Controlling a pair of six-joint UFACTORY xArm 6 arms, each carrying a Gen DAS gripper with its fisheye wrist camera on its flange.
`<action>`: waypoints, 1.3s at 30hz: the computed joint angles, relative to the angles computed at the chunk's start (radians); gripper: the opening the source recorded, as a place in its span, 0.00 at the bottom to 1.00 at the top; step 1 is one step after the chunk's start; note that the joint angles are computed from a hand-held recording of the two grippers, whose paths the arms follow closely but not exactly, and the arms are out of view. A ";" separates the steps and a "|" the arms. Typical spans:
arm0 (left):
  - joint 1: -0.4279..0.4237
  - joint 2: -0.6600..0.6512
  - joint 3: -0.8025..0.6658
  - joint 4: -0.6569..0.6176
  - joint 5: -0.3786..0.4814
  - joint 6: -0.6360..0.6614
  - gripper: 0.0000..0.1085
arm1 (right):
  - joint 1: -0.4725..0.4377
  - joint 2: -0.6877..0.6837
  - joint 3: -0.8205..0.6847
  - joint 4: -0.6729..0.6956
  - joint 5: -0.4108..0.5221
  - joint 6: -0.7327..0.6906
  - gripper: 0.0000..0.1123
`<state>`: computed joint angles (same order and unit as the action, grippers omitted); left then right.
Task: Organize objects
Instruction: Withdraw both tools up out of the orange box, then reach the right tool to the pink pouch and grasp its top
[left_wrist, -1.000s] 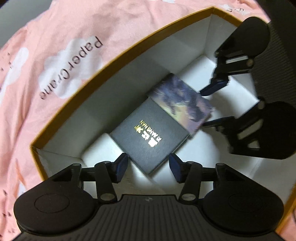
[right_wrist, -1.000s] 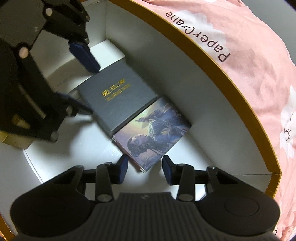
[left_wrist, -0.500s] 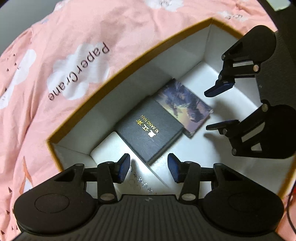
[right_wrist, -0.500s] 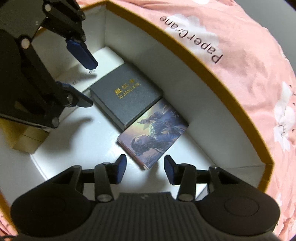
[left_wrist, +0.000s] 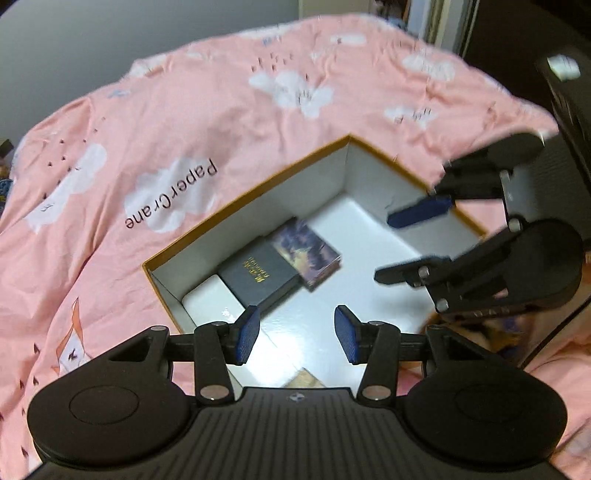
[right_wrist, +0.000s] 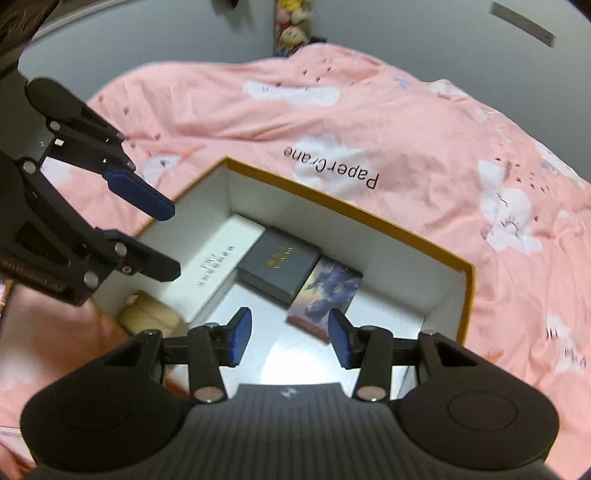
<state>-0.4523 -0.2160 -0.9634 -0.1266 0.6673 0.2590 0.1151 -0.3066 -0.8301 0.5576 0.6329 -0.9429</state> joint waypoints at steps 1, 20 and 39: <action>-0.005 -0.033 0.025 -0.007 -0.011 -0.022 0.51 | -0.011 -0.043 0.028 0.037 0.015 -0.006 0.45; -0.153 -0.478 0.583 -0.137 -0.205 -0.524 0.48 | -0.239 -0.633 0.583 0.213 0.170 0.207 0.36; -0.242 -0.491 0.638 0.187 -0.066 -0.820 0.33 | 0.009 -0.603 0.662 -0.093 0.237 0.372 0.57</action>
